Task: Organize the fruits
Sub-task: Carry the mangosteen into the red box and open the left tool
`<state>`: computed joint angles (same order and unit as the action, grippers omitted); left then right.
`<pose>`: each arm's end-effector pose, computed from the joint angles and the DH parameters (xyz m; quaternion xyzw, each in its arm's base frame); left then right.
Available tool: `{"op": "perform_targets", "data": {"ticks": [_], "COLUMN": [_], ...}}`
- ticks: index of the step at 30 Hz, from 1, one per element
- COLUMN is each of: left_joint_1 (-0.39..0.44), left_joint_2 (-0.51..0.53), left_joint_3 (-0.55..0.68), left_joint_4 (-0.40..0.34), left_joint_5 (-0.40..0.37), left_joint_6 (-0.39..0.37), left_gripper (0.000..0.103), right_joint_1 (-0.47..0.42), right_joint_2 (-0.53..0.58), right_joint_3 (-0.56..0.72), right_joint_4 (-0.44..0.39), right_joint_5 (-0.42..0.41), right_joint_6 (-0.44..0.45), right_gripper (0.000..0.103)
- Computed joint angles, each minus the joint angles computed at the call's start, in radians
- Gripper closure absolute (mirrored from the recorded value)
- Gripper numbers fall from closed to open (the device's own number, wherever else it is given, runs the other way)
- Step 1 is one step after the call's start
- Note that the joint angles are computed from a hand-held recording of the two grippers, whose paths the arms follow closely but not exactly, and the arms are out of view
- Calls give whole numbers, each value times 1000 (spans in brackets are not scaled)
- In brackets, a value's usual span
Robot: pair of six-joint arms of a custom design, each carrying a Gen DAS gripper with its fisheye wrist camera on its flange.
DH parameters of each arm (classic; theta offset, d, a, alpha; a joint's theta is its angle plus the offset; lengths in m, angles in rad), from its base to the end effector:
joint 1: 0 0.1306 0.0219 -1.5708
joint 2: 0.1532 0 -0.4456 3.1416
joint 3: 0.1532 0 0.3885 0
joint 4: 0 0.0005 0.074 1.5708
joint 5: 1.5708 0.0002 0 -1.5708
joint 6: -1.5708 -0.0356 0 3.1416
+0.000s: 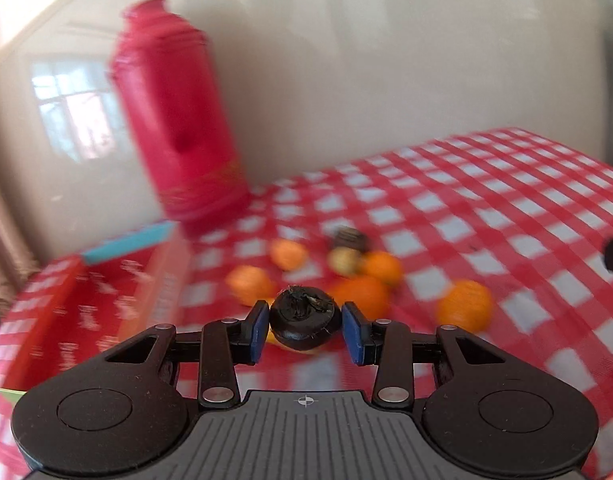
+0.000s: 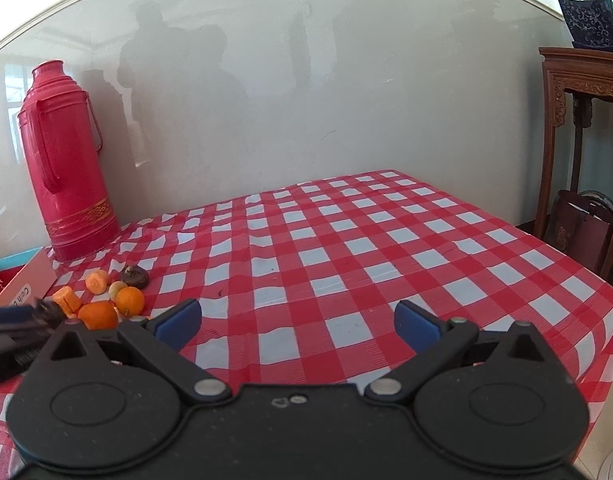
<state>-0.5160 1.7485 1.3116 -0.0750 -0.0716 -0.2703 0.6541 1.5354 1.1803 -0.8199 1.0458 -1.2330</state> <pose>0.5351 -0.3012 0.3338 0.3137 0.8037 -0.0312 0.5047 0.3950 0.2634 0.3532 0.3366 0.7861 -0.1495 0.4964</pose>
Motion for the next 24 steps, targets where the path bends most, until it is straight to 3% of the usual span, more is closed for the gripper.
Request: {"op": "perform_targets", "data": {"ticks": [6,12,15,20,22,24], "left_joint_1": [81,164,194,209,209,206], "left_joint_2": [2,89,117,132,123,120], "left_joint_3": [27,161,211,229,210,200], "left_joint_4": [43,-104,-192,-234,-218,-196], "left_joint_5": [-142,-269,-279,-301,-304,-320], "left_joint_6": [16,136,202,247,251,248], "left_gripper": [63,63,63,62,55,22], "right_joint_1": [6,10,13,14,13,12], "right_joint_2": [23,54,68,84,84,85], "right_joint_3": [17,47,61,73,72,72], "right_joint_4": [60,99,123,171,201,223], "right_joint_5": [-21,-42,-46,-59,-71,-87], "right_joint_6": [77,138,186,263,296,317], "right_gripper": [5,5,5,5,5,5]}}
